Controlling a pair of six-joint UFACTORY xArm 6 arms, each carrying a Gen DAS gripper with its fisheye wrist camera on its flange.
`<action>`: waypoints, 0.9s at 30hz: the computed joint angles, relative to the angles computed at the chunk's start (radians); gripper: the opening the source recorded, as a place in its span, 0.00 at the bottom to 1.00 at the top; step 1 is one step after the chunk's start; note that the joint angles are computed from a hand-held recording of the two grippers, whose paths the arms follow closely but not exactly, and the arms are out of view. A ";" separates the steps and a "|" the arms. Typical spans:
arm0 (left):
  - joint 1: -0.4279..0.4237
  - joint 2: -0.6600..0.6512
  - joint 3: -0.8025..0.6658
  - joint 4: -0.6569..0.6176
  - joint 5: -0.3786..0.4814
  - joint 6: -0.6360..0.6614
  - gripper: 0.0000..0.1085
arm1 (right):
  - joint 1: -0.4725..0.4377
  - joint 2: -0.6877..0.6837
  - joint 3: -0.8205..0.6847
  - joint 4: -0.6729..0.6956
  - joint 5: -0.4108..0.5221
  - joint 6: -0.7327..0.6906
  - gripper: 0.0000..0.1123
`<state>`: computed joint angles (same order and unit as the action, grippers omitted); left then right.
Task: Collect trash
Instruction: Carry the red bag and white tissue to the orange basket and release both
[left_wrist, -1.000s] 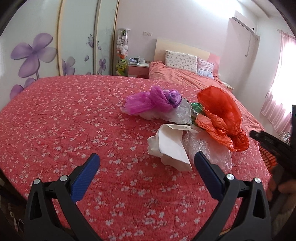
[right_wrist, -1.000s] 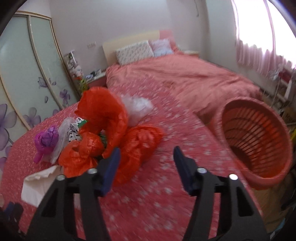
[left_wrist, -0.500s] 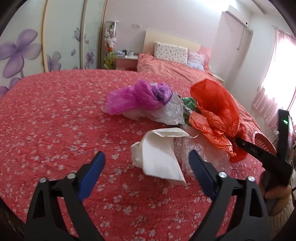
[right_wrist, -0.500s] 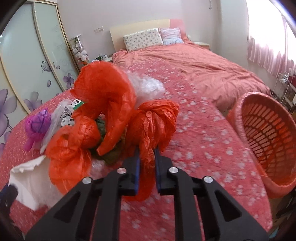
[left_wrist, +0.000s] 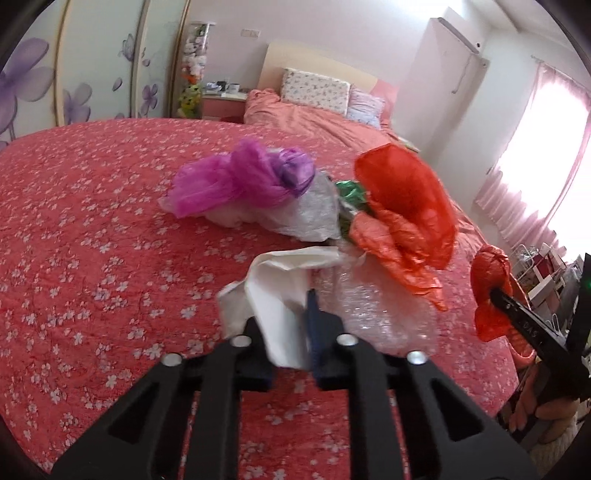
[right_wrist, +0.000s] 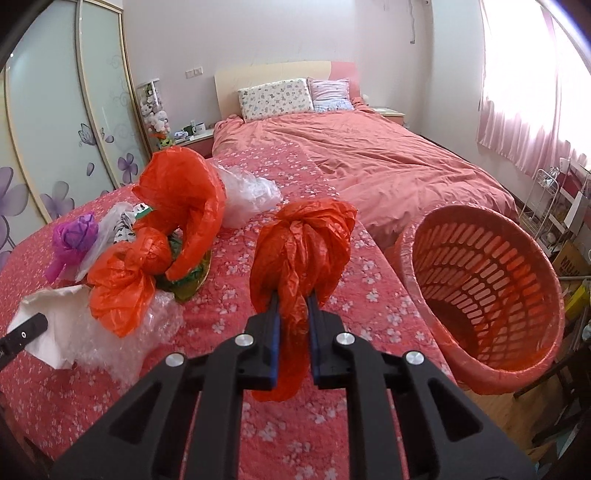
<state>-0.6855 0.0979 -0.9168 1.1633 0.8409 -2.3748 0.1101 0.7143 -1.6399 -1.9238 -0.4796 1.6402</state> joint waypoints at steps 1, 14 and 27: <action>-0.002 0.001 -0.004 0.004 0.002 0.003 0.03 | -0.004 -0.004 0.006 0.004 -0.004 -0.003 0.12; -0.059 -0.015 -0.060 0.023 0.096 0.049 0.01 | -0.066 -0.138 0.241 0.279 -0.062 -0.330 0.12; -0.049 0.078 -0.223 0.100 0.066 0.120 0.01 | -0.142 -0.185 0.300 0.336 -0.125 -0.391 0.12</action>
<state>-0.7348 0.1758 -1.1400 1.2629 0.9073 -2.2549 -0.0323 0.5298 -1.3399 -1.5881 -0.6046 1.2490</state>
